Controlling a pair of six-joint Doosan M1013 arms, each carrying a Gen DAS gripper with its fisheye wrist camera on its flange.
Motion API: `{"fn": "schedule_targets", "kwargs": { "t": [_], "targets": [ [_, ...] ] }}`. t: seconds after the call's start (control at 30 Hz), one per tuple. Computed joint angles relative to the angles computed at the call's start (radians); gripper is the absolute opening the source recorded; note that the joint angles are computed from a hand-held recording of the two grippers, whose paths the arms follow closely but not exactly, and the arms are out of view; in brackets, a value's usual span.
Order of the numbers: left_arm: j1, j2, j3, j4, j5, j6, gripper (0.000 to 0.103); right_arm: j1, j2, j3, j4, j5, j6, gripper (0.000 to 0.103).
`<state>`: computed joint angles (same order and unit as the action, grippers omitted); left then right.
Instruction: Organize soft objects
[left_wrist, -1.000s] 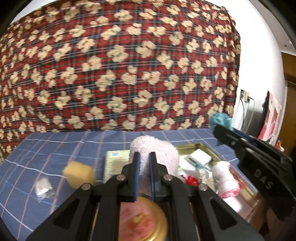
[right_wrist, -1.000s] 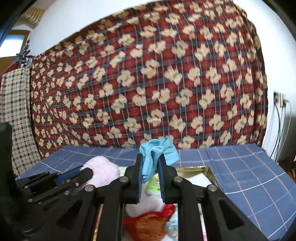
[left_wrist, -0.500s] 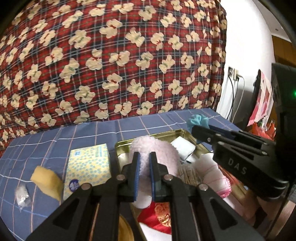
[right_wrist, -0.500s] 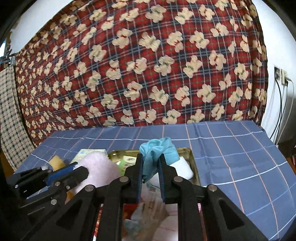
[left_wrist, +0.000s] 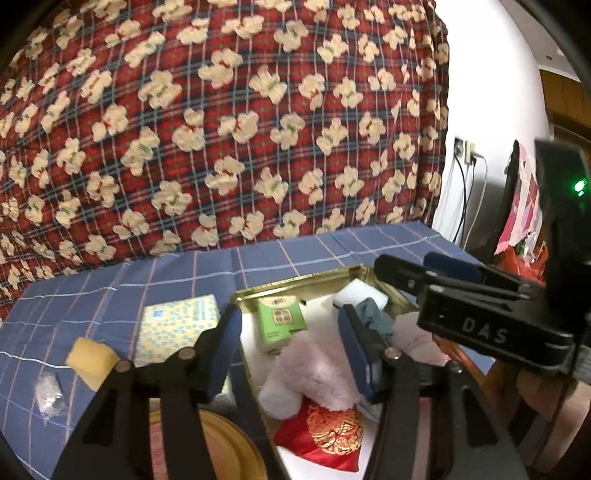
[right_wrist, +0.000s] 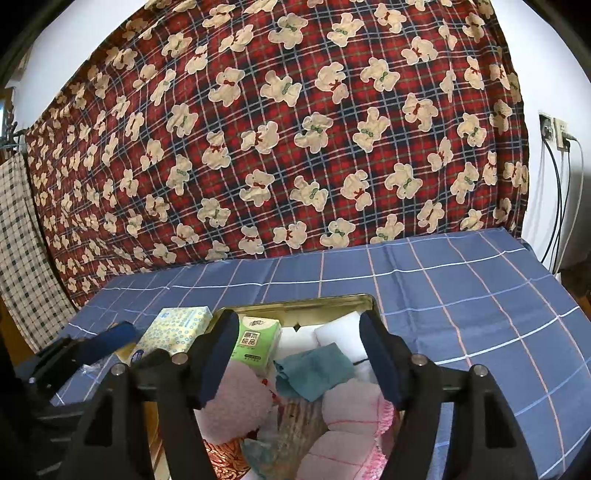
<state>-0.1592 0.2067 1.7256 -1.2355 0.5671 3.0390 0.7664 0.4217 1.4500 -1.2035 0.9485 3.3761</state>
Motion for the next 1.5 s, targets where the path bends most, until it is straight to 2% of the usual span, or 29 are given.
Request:
{"fn": "schedule_targets", "kwargs": {
  "t": [0.1, 0.2, 0.4, 0.57, 0.67, 0.73, 0.83, 0.9, 0.97, 1.17, 1.2, 1.27, 1.3, 1.33, 1.37, 1.4, 1.5],
  "targets": [
    [0.018, -0.014, 0.02, -0.102, -0.024, 0.098, 0.072, 0.006, 0.002, -0.004, -0.012, 0.0, 0.003, 0.07],
    [0.038, -0.016, 0.029, -0.176, -0.053, 0.181, 0.073, 0.013, 0.011, -0.02, -0.021, 0.0, -0.004, 0.07],
    [0.096, 0.011, 0.003, -0.175, -0.094, 0.167, 0.076, 0.022, 0.041, -0.074, -0.006, -0.032, -0.07, 0.071],
    [0.145, 0.046, -0.023, -0.135, -0.189, 0.108, 0.077, 0.024, 0.086, -0.15, 0.043, -0.093, -0.163, 0.071],
    [0.168, 0.078, -0.057, 0.032, -0.255, -0.072, 0.078, 0.023, 0.123, -0.212, 0.099, -0.13, -0.248, 0.071],
    [0.177, 0.107, -0.092, 0.26, -0.274, -0.301, 0.079, 0.024, 0.157, -0.268, 0.144, -0.139, -0.327, 0.071],
    [0.191, 0.148, -0.135, 0.524, -0.259, -0.565, 0.079, 0.023, 0.204, -0.347, 0.235, -0.164, -0.451, 0.071],
    [0.193, 0.166, -0.155, 0.632, -0.239, -0.675, 0.079, 0.023, 0.234, -0.4, 0.287, -0.156, -0.53, 0.071],
    [0.197, 0.187, -0.177, 0.682, -0.189, -0.719, 0.08, 0.021, 0.264, -0.452, 0.354, -0.149, -0.619, 0.071],
    [0.195, 0.226, -0.22, 0.758, -0.118, -0.789, 0.08, 0.01, 0.343, -0.597, 0.511, -0.085, -0.832, 0.071],
    [0.195, 0.233, -0.229, 0.778, -0.103, -0.813, 0.078, 0.008, 0.356, -0.622, 0.531, -0.07, -0.863, 0.071],
    [0.204, 0.249, -0.253, 0.758, -0.059, -0.821, 0.06, 0.003, 0.381, -0.667, 0.571, -0.042, -0.917, 0.071],
    [0.207, 0.254, -0.261, 0.745, -0.043, -0.811, 0.035, 0.0, 0.393, -0.689, 0.589, -0.025, -0.942, 0.071],
    [0.206, 0.26, -0.271, 0.772, -0.027, -0.828, 0.022, -0.003, 0.41, -0.721, 0.61, -0.002, -0.973, 0.071],
    [0.208, 0.265, -0.278, 0.774, -0.01, -0.826, 0.02, -0.006, 0.423, -0.744, 0.627, 0.015, -0.998, 0.071],
    [0.21, 0.265, -0.277, 0.754, -0.007, -0.806, 0.011, -0.01, 0.438, -0.772, 0.652, 0.035, -1.029, 0.071],
    [0.208, 0.257, -0.265, 0.739, -0.02, -0.765, 0.006, -0.016, 0.472, -0.833, 0.698, 0.081, -1.093, 0.071]
  ]
}}
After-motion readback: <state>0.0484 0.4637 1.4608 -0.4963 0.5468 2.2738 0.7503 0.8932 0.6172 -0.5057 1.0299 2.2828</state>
